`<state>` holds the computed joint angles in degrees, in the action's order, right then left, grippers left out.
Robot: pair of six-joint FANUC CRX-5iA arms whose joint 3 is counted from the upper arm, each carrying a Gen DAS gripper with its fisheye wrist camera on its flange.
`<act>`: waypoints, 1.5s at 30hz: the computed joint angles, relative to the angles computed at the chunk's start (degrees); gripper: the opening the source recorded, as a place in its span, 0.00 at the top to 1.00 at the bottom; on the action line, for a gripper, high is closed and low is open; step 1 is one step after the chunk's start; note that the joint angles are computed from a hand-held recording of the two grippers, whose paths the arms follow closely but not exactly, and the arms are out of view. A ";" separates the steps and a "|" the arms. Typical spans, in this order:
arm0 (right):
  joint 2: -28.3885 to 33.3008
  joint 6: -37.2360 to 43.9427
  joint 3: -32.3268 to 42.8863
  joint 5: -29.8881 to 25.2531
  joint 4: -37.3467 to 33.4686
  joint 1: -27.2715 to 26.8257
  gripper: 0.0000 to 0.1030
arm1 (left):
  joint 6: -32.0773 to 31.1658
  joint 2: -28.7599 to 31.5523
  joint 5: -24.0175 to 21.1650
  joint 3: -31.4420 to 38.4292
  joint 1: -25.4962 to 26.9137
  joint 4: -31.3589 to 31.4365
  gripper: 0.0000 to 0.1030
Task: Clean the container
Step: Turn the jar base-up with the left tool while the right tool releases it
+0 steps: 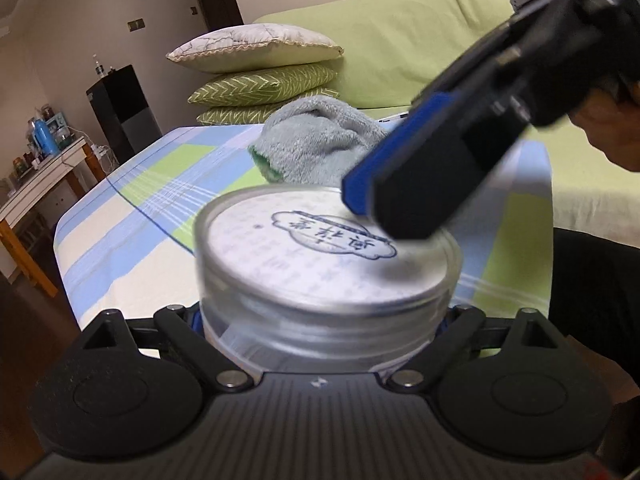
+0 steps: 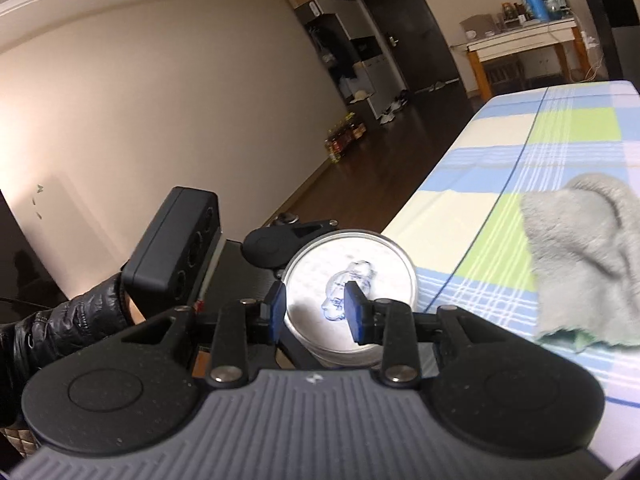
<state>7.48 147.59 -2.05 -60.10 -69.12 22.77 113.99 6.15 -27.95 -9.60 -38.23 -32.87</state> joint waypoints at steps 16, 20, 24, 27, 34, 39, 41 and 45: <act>-0.92 -3.74 0.03 5.18 1.38 -2.11 0.71 | 12.27 0.77 0.29 0.80 -1.39 -7.95 0.07; -0.28 -3.62 0.29 4.33 1.78 -1.54 0.71 | 19.84 -1.00 -1.67 0.03 -3.48 -13.60 0.07; 0.76 -3.35 0.98 3.50 1.49 -0.76 0.71 | 25.84 -2.33 -3.03 -0.89 -5.47 -18.43 0.10; 0.94 -3.22 1.03 3.64 1.24 -0.72 0.71 | 29.83 -2.44 -2.68 -1.26 -6.47 -21.66 0.11; -1.34 -3.00 -0.56 12.24 2.63 -0.93 0.68 | 30.55 0.78 -0.07 1.75 -5.90 -23.19 0.11; -3.02 -7.75 -2.77 29.44 13.57 3.28 0.44 | 25.14 4.00 2.21 5.02 -4.47 -20.37 0.11; -1.26 -14.48 -2.02 32.80 21.41 5.34 0.33 | 24.30 4.74 2.91 5.63 -3.96 -19.34 0.11; 2.95 -19.66 0.20 34.19 30.79 7.91 0.33 | 25.85 5.24 2.28 6.15 -4.27 -20.08 0.11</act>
